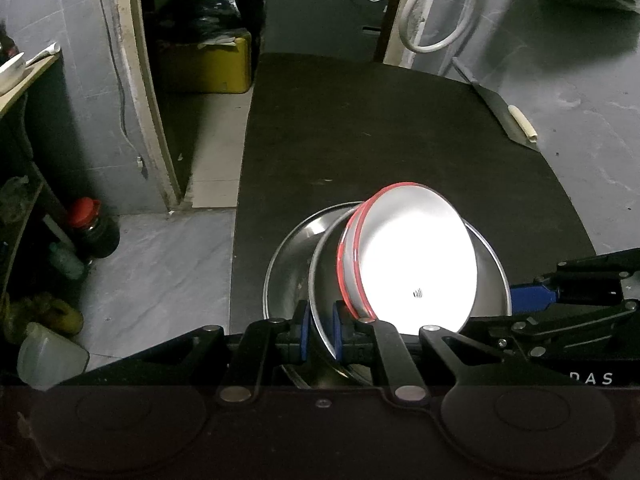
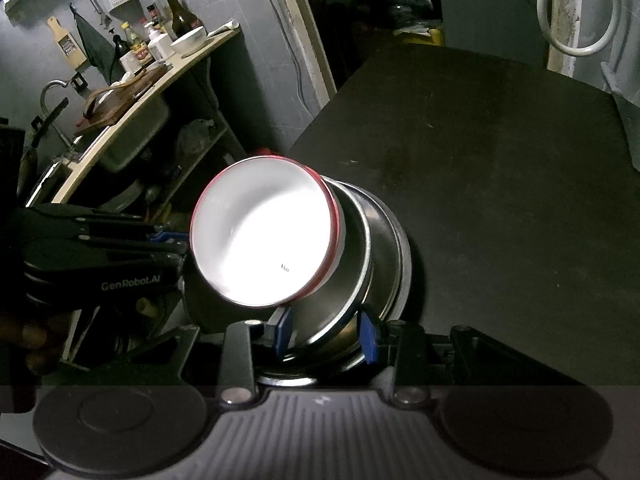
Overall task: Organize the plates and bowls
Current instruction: 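Lift the steel bowl with nested white bowls over the steel plate stack, then lower the steel bowl stack onto the steel plates with both grippers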
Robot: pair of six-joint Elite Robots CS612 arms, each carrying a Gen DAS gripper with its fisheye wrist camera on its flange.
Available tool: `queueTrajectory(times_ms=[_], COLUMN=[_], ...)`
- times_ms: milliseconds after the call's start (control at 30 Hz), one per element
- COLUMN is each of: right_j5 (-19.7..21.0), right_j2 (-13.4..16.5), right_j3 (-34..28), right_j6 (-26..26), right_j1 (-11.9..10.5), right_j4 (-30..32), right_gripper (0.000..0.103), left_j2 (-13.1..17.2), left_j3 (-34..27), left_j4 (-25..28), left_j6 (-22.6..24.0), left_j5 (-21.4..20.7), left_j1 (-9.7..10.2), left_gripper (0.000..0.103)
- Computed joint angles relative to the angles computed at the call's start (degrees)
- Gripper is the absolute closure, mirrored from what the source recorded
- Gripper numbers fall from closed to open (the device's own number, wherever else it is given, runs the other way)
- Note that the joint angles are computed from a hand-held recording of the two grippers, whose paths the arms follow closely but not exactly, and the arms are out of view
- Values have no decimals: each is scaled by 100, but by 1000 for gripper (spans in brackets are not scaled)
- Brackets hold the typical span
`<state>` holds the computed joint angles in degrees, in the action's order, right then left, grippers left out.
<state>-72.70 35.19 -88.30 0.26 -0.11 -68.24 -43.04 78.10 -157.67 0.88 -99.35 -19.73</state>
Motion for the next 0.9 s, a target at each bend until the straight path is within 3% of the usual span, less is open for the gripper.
queueTrajectory(times_ms=[900], right_j5=[78], right_j2=[0], right_j3=[85], right_j6=[46], right_j1=[-25], right_j4=[-78], right_gripper=[64], left_j2=[67], left_j3=[-103], left_j4=[124], left_j6=[-78], left_j5=[157], left_j1=[-27], left_gripper=[93])
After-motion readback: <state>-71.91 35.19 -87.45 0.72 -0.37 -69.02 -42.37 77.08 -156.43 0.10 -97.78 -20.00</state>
